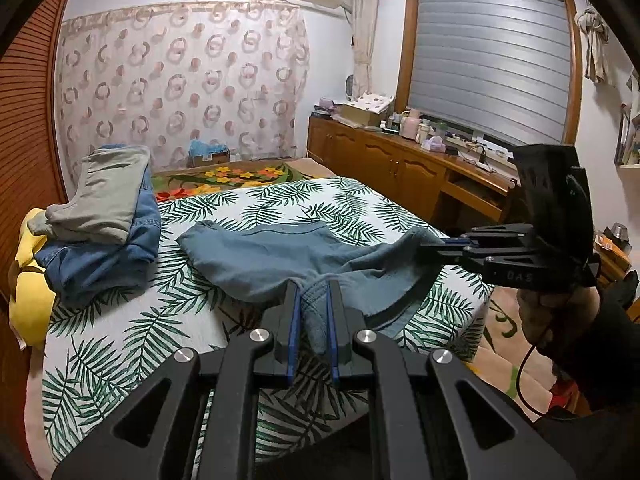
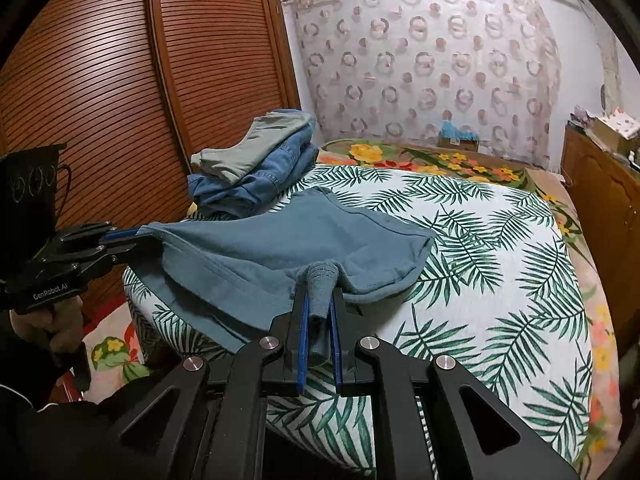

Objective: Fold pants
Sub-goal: 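Lay the hem over the shorts and open both tools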

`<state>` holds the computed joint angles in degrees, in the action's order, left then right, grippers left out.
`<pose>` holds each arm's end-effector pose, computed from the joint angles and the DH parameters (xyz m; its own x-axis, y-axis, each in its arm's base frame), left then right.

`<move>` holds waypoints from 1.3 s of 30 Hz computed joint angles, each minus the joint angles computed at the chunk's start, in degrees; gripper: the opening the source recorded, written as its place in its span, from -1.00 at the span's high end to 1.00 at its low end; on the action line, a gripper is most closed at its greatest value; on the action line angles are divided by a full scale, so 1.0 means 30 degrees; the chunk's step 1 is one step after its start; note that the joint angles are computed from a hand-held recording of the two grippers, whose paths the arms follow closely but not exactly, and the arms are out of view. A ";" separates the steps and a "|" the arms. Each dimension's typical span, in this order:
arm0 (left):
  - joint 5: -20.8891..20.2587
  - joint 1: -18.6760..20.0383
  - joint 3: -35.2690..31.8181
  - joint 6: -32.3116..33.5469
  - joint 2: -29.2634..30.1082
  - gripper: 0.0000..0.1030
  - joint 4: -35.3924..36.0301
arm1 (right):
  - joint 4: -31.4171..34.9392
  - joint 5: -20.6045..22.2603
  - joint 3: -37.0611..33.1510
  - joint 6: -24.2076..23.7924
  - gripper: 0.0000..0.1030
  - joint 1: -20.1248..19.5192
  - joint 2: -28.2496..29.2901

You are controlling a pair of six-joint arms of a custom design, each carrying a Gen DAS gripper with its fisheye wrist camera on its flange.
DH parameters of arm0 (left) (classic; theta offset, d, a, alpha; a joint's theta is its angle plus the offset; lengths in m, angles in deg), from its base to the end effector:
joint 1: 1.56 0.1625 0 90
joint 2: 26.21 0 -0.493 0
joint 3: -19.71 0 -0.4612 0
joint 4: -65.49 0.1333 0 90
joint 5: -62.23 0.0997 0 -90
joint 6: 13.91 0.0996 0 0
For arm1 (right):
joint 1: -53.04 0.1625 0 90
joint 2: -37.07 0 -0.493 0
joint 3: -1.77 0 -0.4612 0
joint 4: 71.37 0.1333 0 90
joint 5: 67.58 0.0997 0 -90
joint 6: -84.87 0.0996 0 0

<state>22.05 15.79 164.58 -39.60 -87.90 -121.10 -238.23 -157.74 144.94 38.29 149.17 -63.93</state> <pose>-0.3198 -0.3193 0.0992 -0.7283 0.3816 -0.5692 0.6800 0.5055 -0.5312 0.1735 -0.3700 0.3117 -0.6198 -0.6661 0.4150 -0.7827 0.4855 -0.3895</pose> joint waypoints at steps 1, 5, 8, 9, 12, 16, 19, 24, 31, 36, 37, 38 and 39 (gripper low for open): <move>-0.0045 -0.0057 0.0028 -0.0030 -0.0011 0.76 -0.0036 | 0.0040 0.0005 0.0054 -0.0006 0.82 -0.0010 -0.0096; -0.0062 -0.0326 0.0102 0.0034 -0.0143 0.76 -0.0153 | 0.0417 0.0123 0.0113 -0.0086 0.82 -0.0034 -0.0538; 0.0013 -0.0654 0.0108 0.0081 -0.0297 0.76 -0.0189 | 0.0732 0.0349 0.0162 -0.0239 0.82 -0.0088 -0.1003; 0.0032 -0.0757 0.0127 0.0066 -0.0337 0.76 -0.0185 | 0.0876 0.0446 0.0181 -0.0287 0.82 -0.0097 -0.1201; 0.0074 -0.0933 0.0060 0.0175 -0.0445 0.76 -0.0002 | 0.1101 0.0685 0.0270 -0.0523 0.82 -0.0180 -0.1676; -0.0014 -0.0903 0.0099 -0.0020 -0.0480 0.76 0.0311 | 0.1182 0.0840 0.0328 -0.0662 0.82 -0.0423 -0.1876; -0.0150 -0.0493 0.0047 -0.0231 -0.0341 0.76 0.0444 | 0.0974 0.0591 0.0306 -0.0547 0.82 -0.0492 -0.1468; -0.0212 0.0431 -0.0226 0.0229 0.0169 0.76 -0.0134 | -0.0004 -0.0082 -0.0035 -0.0288 0.82 -0.0061 -0.0302; 0.0136 0.1663 -0.1126 0.2051 0.0869 0.76 -0.1626 | -0.2271 -0.0431 -0.0821 0.0098 0.82 0.0302 0.2025; 0.0373 0.2554 -0.1904 0.3303 0.1304 0.76 -0.2400 | -0.3714 -0.0543 -0.1399 0.0524 0.82 0.0443 0.3630; 0.0403 0.2701 -0.2017 0.3476 0.1379 0.76 -0.2508 | -0.4042 -0.0676 -0.1435 0.0557 0.82 0.0497 0.3921; 0.0449 0.2892 -0.2170 0.3636 0.1482 0.76 -0.2553 | -0.4266 -0.0789 -0.1487 0.0553 0.82 0.0525 0.4163; 0.0493 0.3005 -0.2240 0.3642 0.1547 0.76 -0.2522 | -0.4508 -0.0941 -0.1559 0.0570 0.82 0.0571 0.4471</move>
